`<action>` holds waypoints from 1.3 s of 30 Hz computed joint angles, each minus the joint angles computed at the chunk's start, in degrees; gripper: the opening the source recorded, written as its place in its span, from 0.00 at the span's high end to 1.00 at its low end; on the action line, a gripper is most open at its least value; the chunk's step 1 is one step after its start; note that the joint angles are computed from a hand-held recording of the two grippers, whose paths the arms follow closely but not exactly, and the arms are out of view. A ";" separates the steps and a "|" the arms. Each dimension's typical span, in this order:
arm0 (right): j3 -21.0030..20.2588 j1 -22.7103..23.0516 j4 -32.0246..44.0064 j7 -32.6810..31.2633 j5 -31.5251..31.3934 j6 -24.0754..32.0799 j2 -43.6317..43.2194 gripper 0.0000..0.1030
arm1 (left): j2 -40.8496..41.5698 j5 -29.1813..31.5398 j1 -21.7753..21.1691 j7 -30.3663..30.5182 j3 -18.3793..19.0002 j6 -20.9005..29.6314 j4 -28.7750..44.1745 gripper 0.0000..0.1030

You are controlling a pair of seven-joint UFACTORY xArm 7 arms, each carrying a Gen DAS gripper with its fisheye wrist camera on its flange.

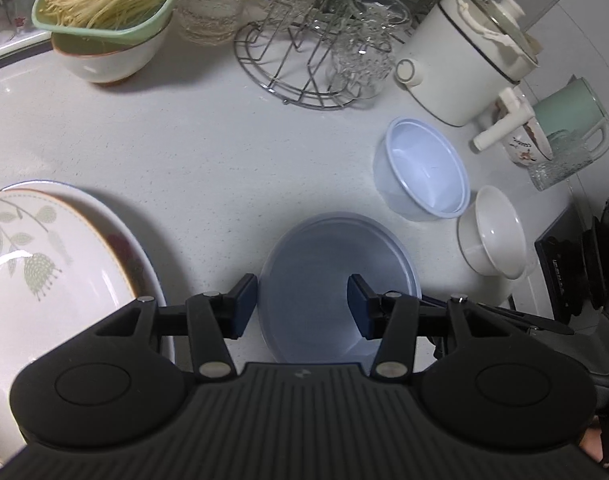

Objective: Organize plates and bowls

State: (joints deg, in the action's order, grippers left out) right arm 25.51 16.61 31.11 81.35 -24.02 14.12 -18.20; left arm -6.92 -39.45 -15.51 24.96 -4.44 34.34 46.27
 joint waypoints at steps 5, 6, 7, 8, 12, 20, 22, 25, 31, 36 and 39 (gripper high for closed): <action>0.93 -1.19 0.63 2.26 -1.72 0.81 0.61 0.87 | 0.31 2.08 0.12 -2.33 -0.48 -0.26 0.43 0.45; 1.12 -1.17 0.96 2.49 -2.13 1.78 0.55 0.87 | 0.45 2.84 0.16 -3.22 -0.60 -0.37 0.71 0.43; 1.05 -0.98 1.23 2.45 -2.48 2.59 0.51 0.86 | 0.48 3.67 0.22 -3.96 -0.69 -0.54 0.88 0.40; 1.09 -0.96 1.51 2.78 -2.97 3.04 0.53 0.85 | 0.44 4.44 0.27 -4.46 -0.73 -0.79 0.95 0.38; 1.02 -1.30 1.53 4.59 -5.06 2.86 -0.19 0.84 | 0.18 6.99 0.45 -5.14 -0.66 -2.06 1.18 0.38; 2.99 -2.93 2.41 8.97 -8.87 8.71 -4.82 0.52 | -2.74 9.61 0.50 -5.76 0.25 -3.17 1.25 0.35; 3.25 -3.08 2.54 9.68 -9.33 10.13 -6.12 0.49 | -3.82 10.46 0.36 -5.93 0.32 -3.51 1.35 0.31; 2.98 -2.77 2.83 9.07 -9.35 11.70 -8.01 0.49 | -5.29 11.99 0.05 -6.88 0.28 -3.40 1.82 0.25; 3.45 -2.34 3.81 7.23 -8.43 16.43 -12.36 0.49 | -7.76 15.25 -1.25 -7.78 -0.09 -2.82 3.50 0.10; 3.62 -1.73 3.90 5.87 -6.17 19.54 -15.75 0.49 | -10.74 19.96 -1.92 -7.24 -0.62 -1.70 5.39 0.07; 3.60 -1.32 4.10 4.37 -4.85 21.31 -17.70 0.49 | -13.01 22.83 -2.18 -6.63 -0.80 -1.07 6.66 0.04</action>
